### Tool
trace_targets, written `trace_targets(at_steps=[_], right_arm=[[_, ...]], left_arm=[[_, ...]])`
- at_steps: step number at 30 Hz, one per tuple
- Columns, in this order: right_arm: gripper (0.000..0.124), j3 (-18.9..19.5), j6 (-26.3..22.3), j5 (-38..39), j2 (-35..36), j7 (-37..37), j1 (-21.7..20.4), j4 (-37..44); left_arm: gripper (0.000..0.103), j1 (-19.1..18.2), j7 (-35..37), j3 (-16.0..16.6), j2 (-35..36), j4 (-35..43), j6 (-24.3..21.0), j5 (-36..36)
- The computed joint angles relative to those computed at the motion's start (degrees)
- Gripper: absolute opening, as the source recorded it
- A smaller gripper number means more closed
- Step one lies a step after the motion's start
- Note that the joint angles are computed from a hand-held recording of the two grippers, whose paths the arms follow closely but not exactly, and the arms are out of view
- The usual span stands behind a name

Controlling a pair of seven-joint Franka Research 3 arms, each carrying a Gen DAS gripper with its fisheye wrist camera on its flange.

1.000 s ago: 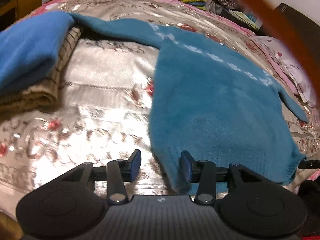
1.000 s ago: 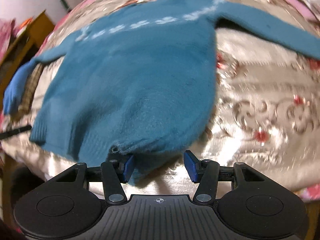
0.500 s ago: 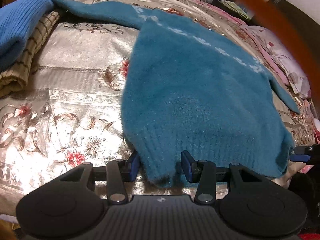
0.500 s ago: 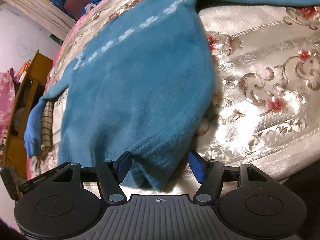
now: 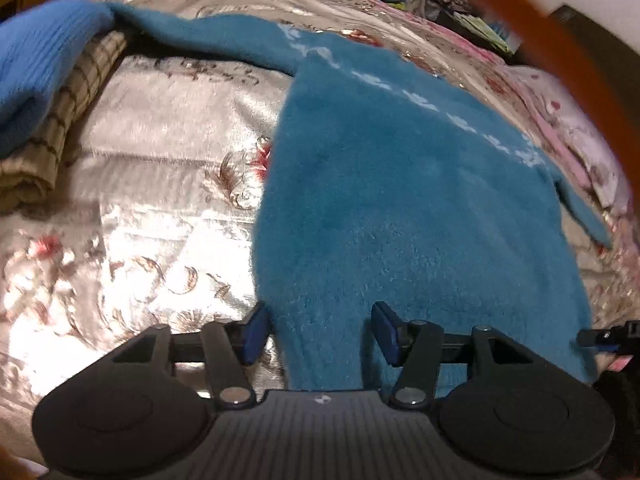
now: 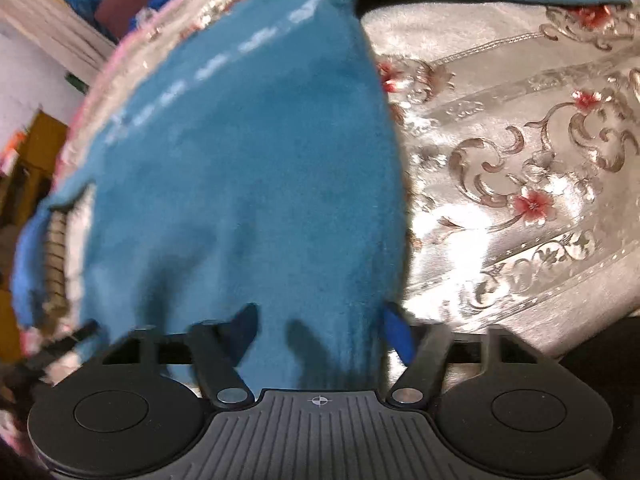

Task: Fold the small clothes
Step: 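Lift the hem with both grippers and pull to spread the sweater, then lower the hem onto the bed and open both grippers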

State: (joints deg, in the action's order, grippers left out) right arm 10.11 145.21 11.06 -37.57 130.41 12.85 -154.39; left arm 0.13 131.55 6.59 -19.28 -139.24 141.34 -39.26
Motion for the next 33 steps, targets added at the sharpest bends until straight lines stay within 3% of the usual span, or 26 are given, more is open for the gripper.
trace_targets(at_steps=[2,4,6,11,14,17,21,27,33], right_arm=[[0.015,-0.08,-1.42,-0.78,-0.75,-0.64,-0.13,0.1],[0.01,-0.97,-3.09,-0.85,-1.71,-1.97,-0.06,-0.01],[0.009,-0.57,-5.72,-2.65,-2.34,-2.89,-1.15,0.47],[0.009,-0.39,-6.57,-3.18,-3.8,-4.37,-1.37,-0.48],[0.018,0.05,-6.61,-3.09,-2.81,-4.02,-1.47,-0.27],[0.019,-0.31,-6.86,-2.86,-3.57,-4.32,-1.29,-0.02],[0.019,1.48,-6.06,-6.06,-5.36,-4.01,-3.35,0.58],[0.02,2.04,1.94,-9.23,-2.48,-3.59,-5.57,1.31],[0.02,1.49,11.15,-7.83,7.05,-6.13,-3.71,4.01]], left_arm=[[0.029,0.99,-1.59,-1.16,-0.57,-0.5,0.68,3.93],[0.025,1.56,-3.19,-0.88,-0.5,-0.05,-0.73,6.26],[0.024,1.98,-4.03,-1.09,-0.85,-0.25,-0.57,8.47],[0.024,1.26,-5.38,-1.9,-3.47,-2.05,1.49,14.29],[0.024,0.66,-7.05,-0.87,-3.79,-1.26,-0.39,15.05],[0.026,1.0,-9.32,-0.65,-4.37,-0.19,-1.34,16.05],[0.028,0.23,-10.5,-1.45,-5.02,0.5,2.19,17.91],[0.035,-5.73,-6.77,-0.84,-1.74,3.82,4.54,13.19],[0.035,-8.48,-5.29,-5.16,4.6,7.75,4.02,10.83]])
